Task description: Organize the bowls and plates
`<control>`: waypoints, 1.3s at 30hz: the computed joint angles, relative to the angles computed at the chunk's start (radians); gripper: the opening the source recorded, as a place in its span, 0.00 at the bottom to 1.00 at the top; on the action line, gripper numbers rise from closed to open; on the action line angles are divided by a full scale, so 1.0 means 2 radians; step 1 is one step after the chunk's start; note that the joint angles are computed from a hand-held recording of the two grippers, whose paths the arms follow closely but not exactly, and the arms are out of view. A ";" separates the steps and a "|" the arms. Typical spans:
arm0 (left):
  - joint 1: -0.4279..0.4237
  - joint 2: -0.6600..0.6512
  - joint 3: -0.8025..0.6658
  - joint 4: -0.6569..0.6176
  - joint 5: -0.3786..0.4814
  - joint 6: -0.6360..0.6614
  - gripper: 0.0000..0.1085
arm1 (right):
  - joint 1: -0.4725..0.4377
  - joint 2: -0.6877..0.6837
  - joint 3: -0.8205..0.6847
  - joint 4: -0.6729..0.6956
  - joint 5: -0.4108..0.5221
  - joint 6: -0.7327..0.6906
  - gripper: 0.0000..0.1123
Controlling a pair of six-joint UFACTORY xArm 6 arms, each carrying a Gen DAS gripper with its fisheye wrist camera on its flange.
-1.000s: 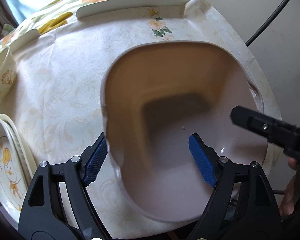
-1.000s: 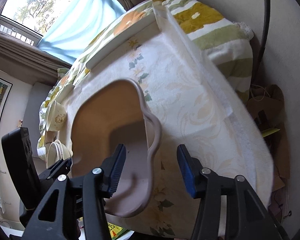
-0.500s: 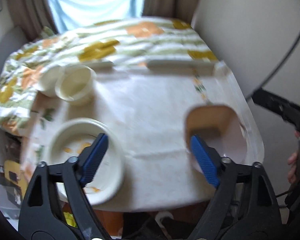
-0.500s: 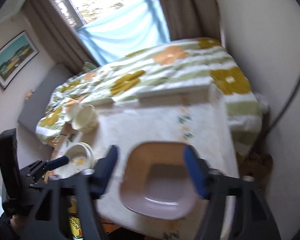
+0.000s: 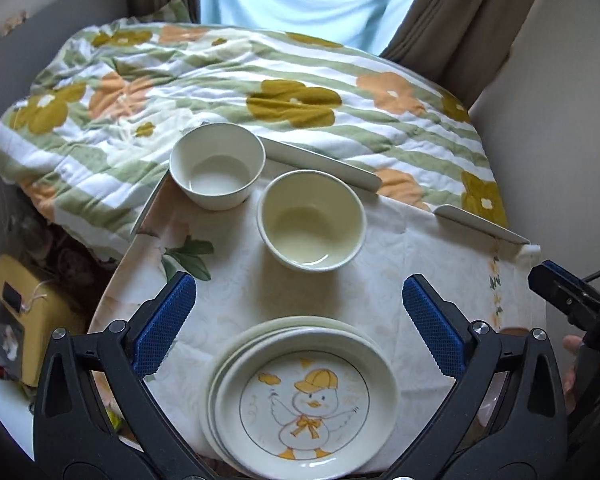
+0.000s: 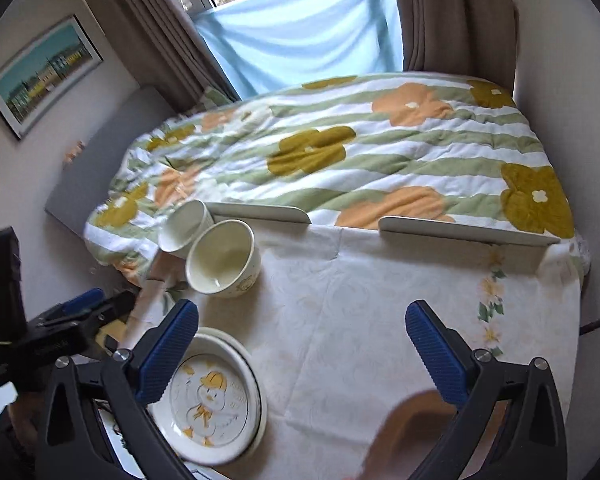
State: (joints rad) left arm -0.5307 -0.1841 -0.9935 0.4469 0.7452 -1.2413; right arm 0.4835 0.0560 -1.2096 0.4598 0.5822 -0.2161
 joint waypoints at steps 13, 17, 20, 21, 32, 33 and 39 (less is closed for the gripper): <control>0.112 0.143 -0.019 -0.310 -0.110 0.349 0.49 | 0.039 0.254 -0.246 0.026 0.101 0.089 0.55; 0.116 0.170 -0.033 -0.354 -0.120 0.406 0.49 | 0.043 0.278 -0.268 0.015 0.107 0.109 0.49; 0.117 0.183 -0.041 -0.364 -0.122 0.424 0.28 | 0.045 0.285 -0.278 0.013 0.109 0.112 0.41; 0.118 0.184 -0.040 -0.372 -0.125 0.432 0.25 | 0.046 0.288 -0.282 0.012 0.112 0.114 0.37; 0.118 0.190 -0.051 -0.342 -0.116 0.434 0.18 | 0.053 0.303 -0.307 -0.024 0.131 0.134 0.15; 0.117 0.189 -0.051 -0.336 -0.116 0.428 0.18 | 0.053 0.302 -0.306 -0.023 0.130 0.134 0.15; 0.110 0.176 -0.047 -0.305 -0.116 0.408 0.18 | 0.054 0.284 -0.283 -0.020 0.112 0.129 0.15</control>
State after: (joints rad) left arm -0.3102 0.1679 -1.0880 -0.1637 0.5133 -0.4257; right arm 0.5914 0.6235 -1.7765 0.4205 0.8065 0.0409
